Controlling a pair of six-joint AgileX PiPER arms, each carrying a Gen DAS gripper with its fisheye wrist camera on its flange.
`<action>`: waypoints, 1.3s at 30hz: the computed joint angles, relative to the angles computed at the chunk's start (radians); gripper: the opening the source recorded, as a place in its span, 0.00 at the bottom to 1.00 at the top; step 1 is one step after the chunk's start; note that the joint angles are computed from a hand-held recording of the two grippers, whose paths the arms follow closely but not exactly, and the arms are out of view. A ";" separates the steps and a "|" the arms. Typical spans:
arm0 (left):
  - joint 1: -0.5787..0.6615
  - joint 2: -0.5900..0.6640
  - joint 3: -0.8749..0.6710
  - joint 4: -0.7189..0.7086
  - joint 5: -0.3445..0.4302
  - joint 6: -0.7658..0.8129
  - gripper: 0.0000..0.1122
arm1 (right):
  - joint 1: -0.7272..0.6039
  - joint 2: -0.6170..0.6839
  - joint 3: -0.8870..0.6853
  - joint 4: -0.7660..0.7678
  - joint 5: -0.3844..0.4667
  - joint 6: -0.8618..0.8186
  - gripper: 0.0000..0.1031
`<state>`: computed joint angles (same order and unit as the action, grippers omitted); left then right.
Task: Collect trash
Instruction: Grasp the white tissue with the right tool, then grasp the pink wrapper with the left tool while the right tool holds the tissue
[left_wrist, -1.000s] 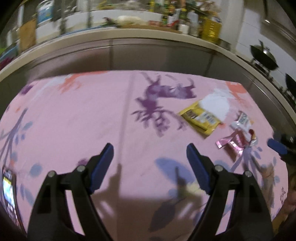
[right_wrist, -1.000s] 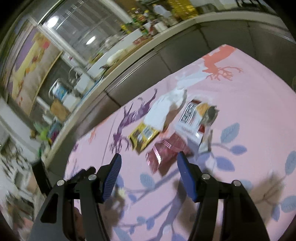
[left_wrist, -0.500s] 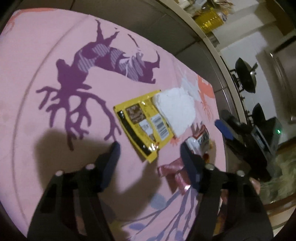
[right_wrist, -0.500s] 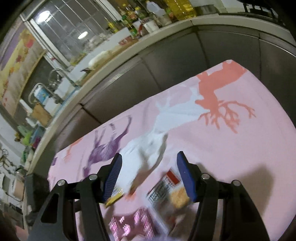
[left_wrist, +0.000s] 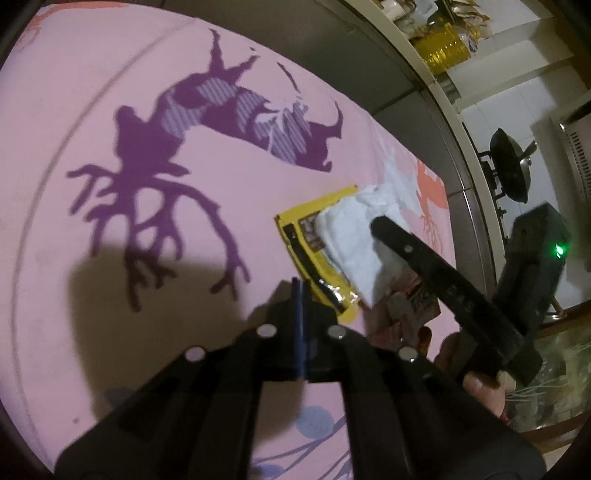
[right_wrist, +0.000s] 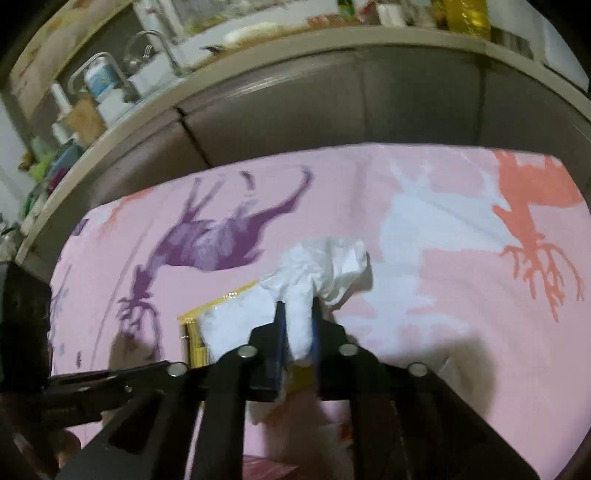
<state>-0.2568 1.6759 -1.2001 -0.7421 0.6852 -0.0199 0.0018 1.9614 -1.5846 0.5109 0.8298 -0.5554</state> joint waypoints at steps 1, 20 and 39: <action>0.007 -0.021 0.020 0.002 -0.003 0.004 0.00 | -0.008 -0.031 0.034 0.036 -0.024 -0.020 0.08; 0.176 0.016 0.128 -0.363 0.196 0.320 0.02 | 0.106 -0.007 0.010 -0.328 -0.116 0.205 0.07; -0.181 -0.042 -0.168 0.739 0.004 -0.116 0.77 | -0.216 -0.382 0.407 0.425 -0.030 -0.289 0.08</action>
<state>-0.4376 1.6338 -1.3678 -0.0029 0.6887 -0.1363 -0.2146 1.5792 -1.1771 0.9361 0.7999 -0.8444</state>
